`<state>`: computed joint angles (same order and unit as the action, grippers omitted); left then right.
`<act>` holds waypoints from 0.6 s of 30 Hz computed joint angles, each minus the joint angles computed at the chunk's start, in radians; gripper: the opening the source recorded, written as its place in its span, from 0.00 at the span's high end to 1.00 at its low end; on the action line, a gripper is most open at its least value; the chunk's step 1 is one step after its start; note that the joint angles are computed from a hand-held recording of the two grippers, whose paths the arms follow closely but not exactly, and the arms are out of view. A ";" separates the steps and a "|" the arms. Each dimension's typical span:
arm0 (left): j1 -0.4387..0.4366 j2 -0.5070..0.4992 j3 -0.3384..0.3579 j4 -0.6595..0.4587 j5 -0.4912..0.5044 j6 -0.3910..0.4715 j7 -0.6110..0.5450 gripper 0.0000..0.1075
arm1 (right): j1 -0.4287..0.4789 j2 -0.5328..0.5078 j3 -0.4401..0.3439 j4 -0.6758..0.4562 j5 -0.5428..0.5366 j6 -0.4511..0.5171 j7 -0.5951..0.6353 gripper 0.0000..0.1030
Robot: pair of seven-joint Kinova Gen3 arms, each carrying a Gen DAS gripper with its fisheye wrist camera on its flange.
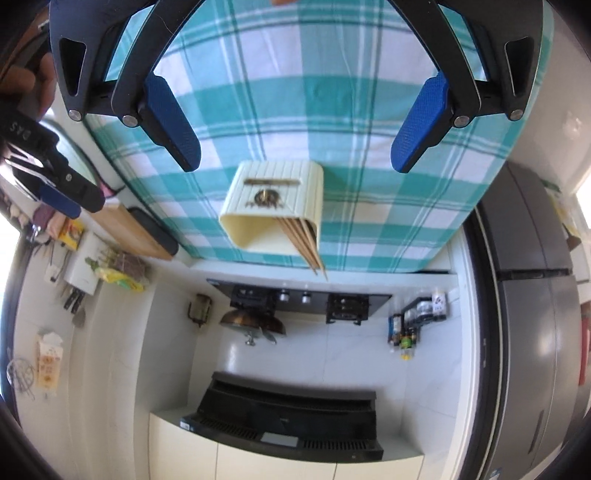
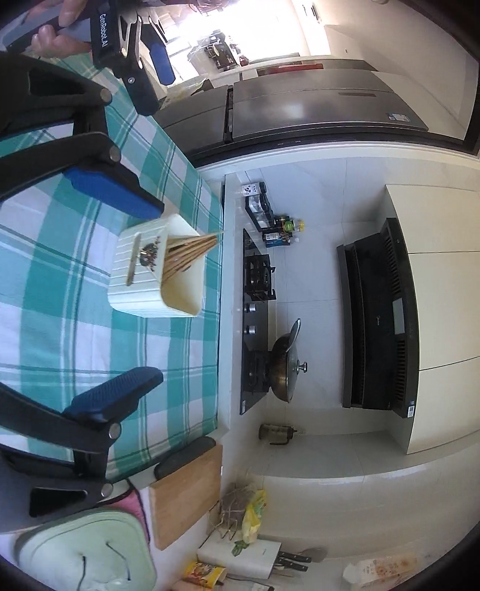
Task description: Organize utensils
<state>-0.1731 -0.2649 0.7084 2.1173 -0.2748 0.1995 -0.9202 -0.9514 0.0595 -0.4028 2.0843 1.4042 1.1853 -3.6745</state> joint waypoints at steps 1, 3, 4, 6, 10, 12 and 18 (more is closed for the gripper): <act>-0.018 -0.017 0.026 -0.001 -0.004 0.021 0.012 0.05 | -0.018 0.008 -0.015 0.003 -0.011 0.026 -0.016 0.16; -0.064 -0.065 0.081 -0.001 -0.019 0.057 0.034 0.05 | -0.051 0.018 -0.032 -0.003 -0.048 0.065 -0.014 0.16; -0.094 -0.092 0.110 -0.004 -0.023 0.073 0.044 0.05 | -0.066 0.019 -0.038 -0.006 -0.063 0.079 -0.011 0.15; -0.117 -0.127 0.131 -0.011 -0.015 0.102 0.043 0.05 | -0.095 0.020 -0.047 -0.010 -0.078 0.113 -0.024 0.12; -0.111 -0.159 0.113 -0.019 0.014 0.133 0.023 0.05 | -0.126 0.012 -0.053 -0.022 -0.090 0.150 -0.037 0.01; -0.120 -0.184 0.112 -0.017 0.025 0.137 0.018 0.05 | -0.138 0.017 -0.056 -0.036 -0.092 0.181 -0.029 0.00; -0.143 -0.226 0.122 -0.022 0.065 0.166 -0.017 0.05 | -0.181 0.041 -0.059 -0.082 -0.113 0.247 0.027 0.00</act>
<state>-0.3162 -0.4910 0.8300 2.0954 -0.2099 0.3655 -0.9368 -1.1326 0.1001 -0.4614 2.0020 1.2915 1.4322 -3.6474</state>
